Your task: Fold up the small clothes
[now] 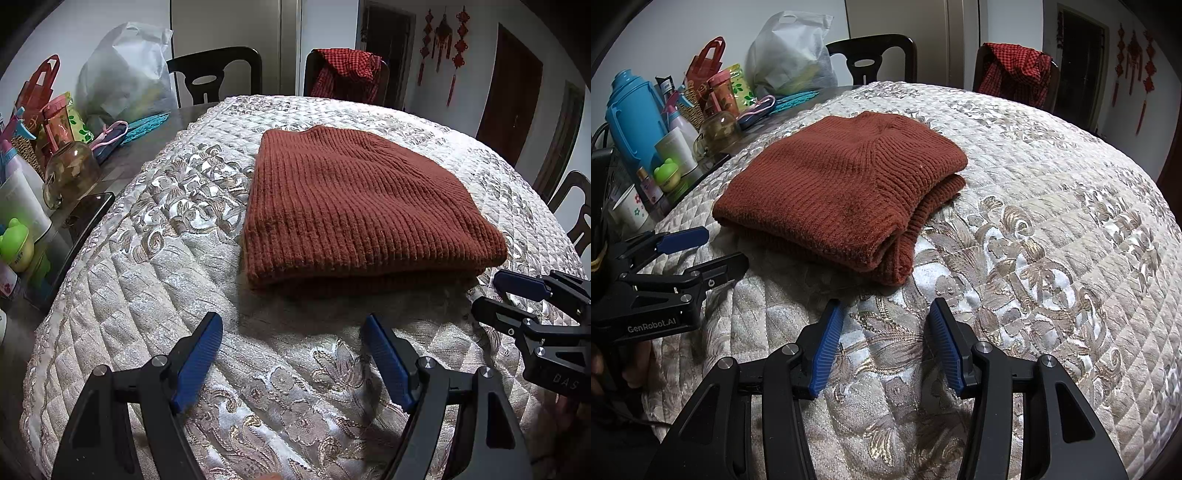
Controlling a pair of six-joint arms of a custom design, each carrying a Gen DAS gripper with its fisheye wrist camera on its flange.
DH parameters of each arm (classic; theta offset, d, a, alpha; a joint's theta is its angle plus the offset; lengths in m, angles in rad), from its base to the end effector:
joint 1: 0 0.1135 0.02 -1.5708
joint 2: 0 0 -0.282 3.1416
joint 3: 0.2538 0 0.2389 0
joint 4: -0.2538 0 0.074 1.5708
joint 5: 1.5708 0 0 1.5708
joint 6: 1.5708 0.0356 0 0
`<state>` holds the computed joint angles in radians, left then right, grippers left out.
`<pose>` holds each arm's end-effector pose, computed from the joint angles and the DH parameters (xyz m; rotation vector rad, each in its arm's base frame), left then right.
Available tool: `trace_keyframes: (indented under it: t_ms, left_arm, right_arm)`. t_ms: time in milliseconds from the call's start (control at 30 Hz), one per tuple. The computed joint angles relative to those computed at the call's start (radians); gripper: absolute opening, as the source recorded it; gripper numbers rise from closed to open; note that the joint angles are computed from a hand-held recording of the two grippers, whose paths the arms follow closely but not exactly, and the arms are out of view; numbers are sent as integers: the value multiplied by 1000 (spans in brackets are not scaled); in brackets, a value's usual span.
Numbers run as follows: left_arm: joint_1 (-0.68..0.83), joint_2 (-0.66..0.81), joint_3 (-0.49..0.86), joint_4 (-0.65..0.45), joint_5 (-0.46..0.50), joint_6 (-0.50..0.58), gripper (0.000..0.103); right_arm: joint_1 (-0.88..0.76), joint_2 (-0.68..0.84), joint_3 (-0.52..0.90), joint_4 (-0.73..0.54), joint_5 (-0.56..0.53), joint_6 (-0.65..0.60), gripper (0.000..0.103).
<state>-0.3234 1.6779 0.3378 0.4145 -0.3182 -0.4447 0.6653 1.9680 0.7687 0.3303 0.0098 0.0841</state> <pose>0.2181 -0.0613 0.0963 -0.2773 2.4173 0.0571 0.2675 0.2094 0.0961 -0.7024 2.3641 0.3191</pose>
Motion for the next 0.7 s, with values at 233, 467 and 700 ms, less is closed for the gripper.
trace_keyframes:
  t_ms: [233, 467, 700]
  left_arm:
    - [1, 1, 0, 1, 1, 1, 81]
    - [1, 1, 1, 0, 1, 1, 81]
    - [1, 0, 0, 1, 2, 0, 81]
  right_arm:
    - [-3, 0, -1, 1, -2, -2, 50]
    - [6, 1, 2, -1, 1, 5, 51]
    - [11, 0, 3, -3, 4, 7, 52]
